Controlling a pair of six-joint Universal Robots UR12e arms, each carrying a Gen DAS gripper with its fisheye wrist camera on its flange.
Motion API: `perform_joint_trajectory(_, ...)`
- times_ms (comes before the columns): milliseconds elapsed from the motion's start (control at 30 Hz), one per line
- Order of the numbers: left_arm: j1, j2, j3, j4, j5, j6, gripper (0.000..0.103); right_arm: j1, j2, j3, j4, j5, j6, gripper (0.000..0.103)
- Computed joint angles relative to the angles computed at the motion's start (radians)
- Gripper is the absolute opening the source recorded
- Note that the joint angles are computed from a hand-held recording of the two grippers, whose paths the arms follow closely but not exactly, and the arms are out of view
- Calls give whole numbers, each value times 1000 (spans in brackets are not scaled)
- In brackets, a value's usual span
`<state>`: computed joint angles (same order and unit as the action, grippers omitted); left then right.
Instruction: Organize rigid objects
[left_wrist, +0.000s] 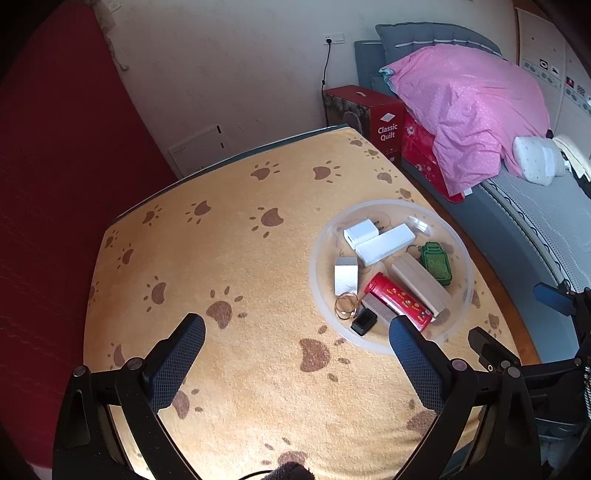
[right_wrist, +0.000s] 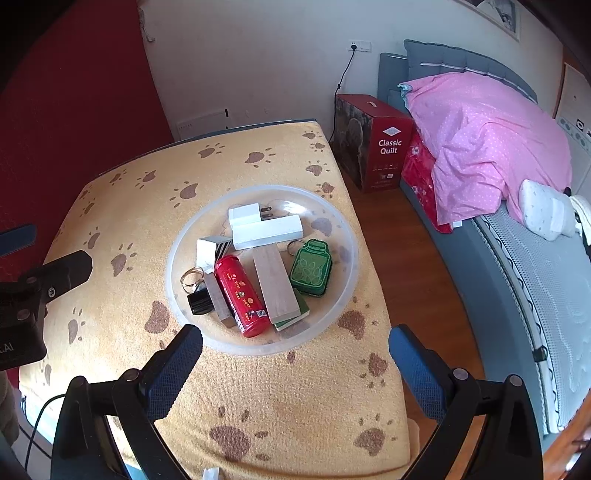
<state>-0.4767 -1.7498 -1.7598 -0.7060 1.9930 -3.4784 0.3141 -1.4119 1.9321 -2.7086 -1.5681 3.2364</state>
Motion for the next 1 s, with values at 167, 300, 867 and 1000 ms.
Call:
perform_joint_trajectory(167,-1,-4,5,-8,-8,-1,100,-4,1,-1,4,-1,1,103)
perform_joint_trajectory(300,2,-8,10,-17,-22,-3,100,-8,5,-2,8,-2,3,103)
perform_joint_trajectory(867,12,-25,26,-45,-44,-8,100,-11,22,-18,21,5,11,103)
perform_joint_trajectory(1000,15,-28,28,-45,-48,-6,100,-12,23,-20,30,4,17,103)
